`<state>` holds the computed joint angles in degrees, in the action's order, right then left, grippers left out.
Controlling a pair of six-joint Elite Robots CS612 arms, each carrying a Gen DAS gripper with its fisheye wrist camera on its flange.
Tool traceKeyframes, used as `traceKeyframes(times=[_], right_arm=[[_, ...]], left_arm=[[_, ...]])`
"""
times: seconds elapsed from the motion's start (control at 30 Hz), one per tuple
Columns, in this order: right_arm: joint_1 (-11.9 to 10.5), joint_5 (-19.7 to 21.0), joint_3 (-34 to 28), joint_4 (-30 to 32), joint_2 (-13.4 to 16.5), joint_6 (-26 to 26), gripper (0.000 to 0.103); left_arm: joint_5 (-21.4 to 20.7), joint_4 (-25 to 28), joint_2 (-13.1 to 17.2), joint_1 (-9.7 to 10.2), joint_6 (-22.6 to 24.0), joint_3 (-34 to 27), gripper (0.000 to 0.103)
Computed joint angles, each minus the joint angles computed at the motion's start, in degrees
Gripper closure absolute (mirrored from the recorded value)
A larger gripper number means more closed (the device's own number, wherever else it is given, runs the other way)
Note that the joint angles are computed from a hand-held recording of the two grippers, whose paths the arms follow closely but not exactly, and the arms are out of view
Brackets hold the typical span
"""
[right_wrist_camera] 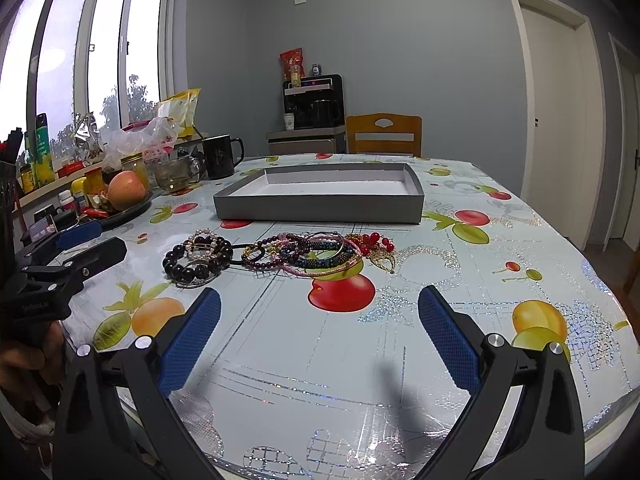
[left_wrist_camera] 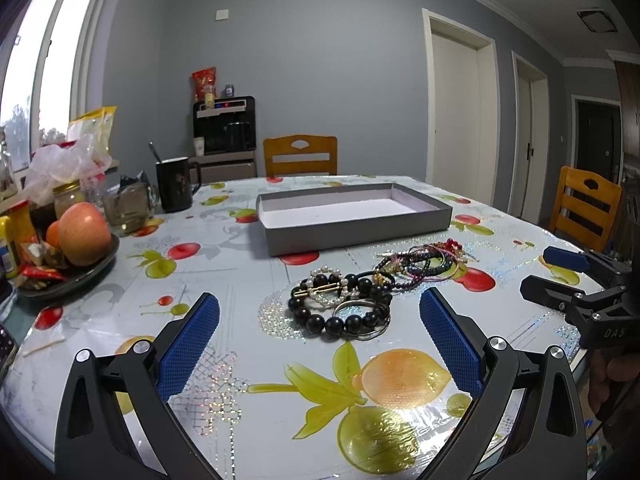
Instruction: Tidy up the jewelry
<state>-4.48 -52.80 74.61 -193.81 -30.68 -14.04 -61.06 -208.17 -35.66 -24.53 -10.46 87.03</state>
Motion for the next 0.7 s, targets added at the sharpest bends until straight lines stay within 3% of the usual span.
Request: traceKeyframes(times=[0.7], right_arm=[[-0.01, -0.01, -0.37, 0.48, 0.11, 0.06, 0.005]], left_arm=[[0.13, 0.07, 0.0, 0.0, 0.23, -0.01, 0.004]])
